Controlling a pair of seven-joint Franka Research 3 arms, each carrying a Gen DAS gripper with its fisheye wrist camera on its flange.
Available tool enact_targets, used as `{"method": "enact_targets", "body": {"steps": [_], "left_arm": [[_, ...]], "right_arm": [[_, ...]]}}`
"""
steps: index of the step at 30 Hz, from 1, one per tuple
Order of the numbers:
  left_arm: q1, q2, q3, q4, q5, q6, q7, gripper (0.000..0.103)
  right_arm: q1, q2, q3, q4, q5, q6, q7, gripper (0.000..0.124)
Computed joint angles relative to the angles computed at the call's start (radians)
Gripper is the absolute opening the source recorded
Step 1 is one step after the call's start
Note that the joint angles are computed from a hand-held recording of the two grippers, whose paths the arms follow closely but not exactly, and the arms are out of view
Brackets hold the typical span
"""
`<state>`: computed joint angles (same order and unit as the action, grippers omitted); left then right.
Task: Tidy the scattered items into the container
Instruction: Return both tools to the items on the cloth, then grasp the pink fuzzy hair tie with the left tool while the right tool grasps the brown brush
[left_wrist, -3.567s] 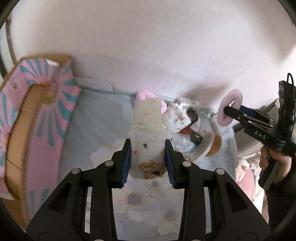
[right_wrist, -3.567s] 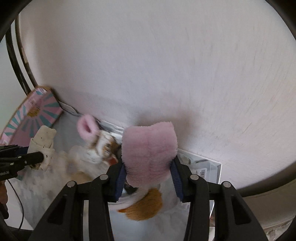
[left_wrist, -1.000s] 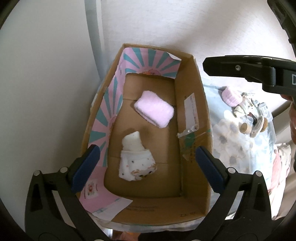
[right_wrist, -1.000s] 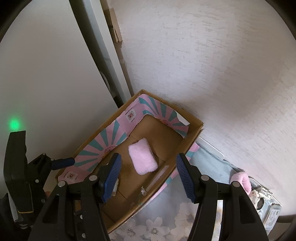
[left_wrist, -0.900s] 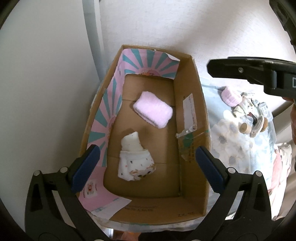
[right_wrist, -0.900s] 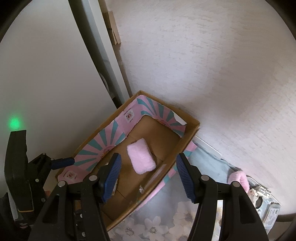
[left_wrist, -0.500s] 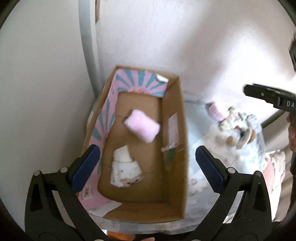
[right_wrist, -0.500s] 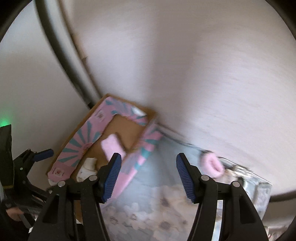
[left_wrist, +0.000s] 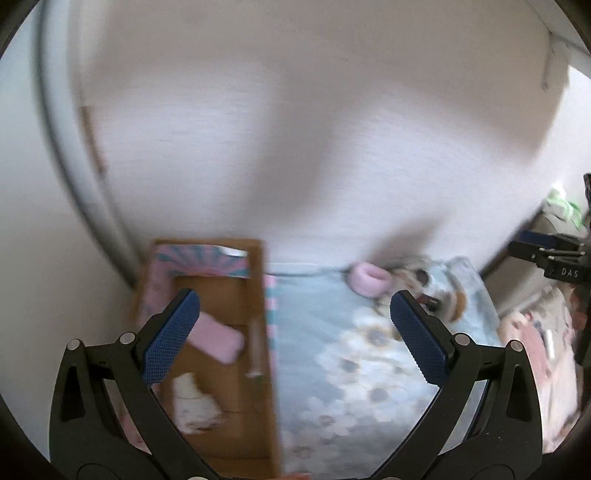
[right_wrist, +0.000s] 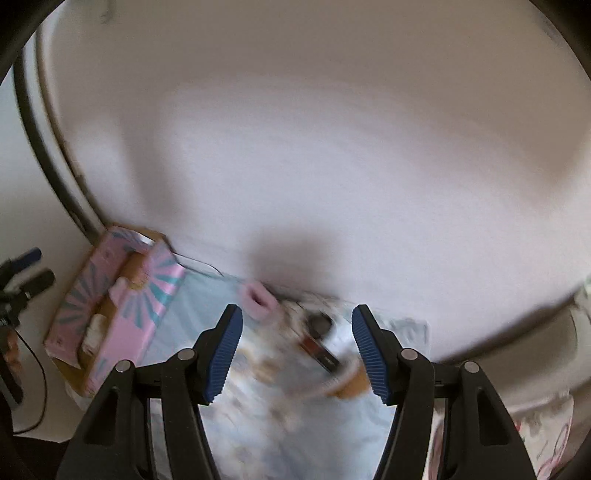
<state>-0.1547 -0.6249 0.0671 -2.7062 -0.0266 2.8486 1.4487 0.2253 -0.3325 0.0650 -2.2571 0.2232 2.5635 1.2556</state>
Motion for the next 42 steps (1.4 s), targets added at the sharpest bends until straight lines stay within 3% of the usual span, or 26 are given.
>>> {"method": "enact_targets", "body": {"steps": [2,5,10,12,14,17,23,28,29,33,34,37,42], "left_arm": [[-0.063,0.046,0.03,0.026,-0.037,0.024,0.029,0.103],[-0.109,0.163,0.02,0.096,-0.068,0.033,0.051,0.103],[-0.127,0.372,-0.028,0.199,-0.118,0.081,0.096,0.103],[-0.113,0.484,-0.06,0.256,-0.126,0.104,0.11,0.103],[-0.091,0.574,-0.094,0.301,-0.12,0.121,0.107,0.103],[-0.062,0.7,-0.136,0.365,-0.132,0.159,0.111,0.103],[-0.043,0.852,-0.143,0.457,0.003,0.187,-0.035,0.103],[0.067,0.901,-0.248,0.479,-0.003,0.215,-0.05,0.1],[0.11,0.908,-0.293,0.479,-0.021,0.222,-0.034,0.097],[0.352,0.95,-0.553,0.488,-0.156,0.198,0.123,0.067],[0.374,0.951,-0.578,0.483,-0.177,0.202,0.141,0.064],[0.39,0.939,-0.598,0.465,-0.197,0.218,0.163,0.053],[0.397,0.916,-0.607,0.449,-0.226,0.209,0.188,0.041]], "right_arm": [[0.003,-0.024,-0.041,-0.027,0.054,-0.017,-0.032,0.057],[-0.025,-0.059,-0.06,-0.081,0.072,-0.018,-0.042,0.057],[-0.042,-0.031,-0.078,-0.121,0.14,-0.012,-0.035,0.057],[-0.055,-0.007,-0.065,-0.158,0.132,0.034,-0.022,0.057],[-0.031,0.034,-0.101,-0.169,0.222,0.035,-0.058,0.057],[-0.013,0.13,-0.097,-0.18,0.322,0.096,-0.078,0.057],[-0.001,0.233,-0.094,-0.162,0.544,0.142,-0.228,0.057],[-0.022,0.299,-0.079,-0.114,0.653,0.121,-0.304,0.057],[-0.026,0.31,-0.074,-0.105,0.657,0.119,-0.31,0.057],[-0.041,0.344,-0.057,-0.075,0.681,0.1,-0.339,0.057],[-0.043,0.345,-0.052,-0.075,0.685,0.106,-0.349,0.057],[-0.044,0.342,-0.044,-0.08,0.688,0.12,-0.365,0.046],[-0.046,0.327,-0.043,-0.091,0.713,0.13,-0.383,0.038]]}}
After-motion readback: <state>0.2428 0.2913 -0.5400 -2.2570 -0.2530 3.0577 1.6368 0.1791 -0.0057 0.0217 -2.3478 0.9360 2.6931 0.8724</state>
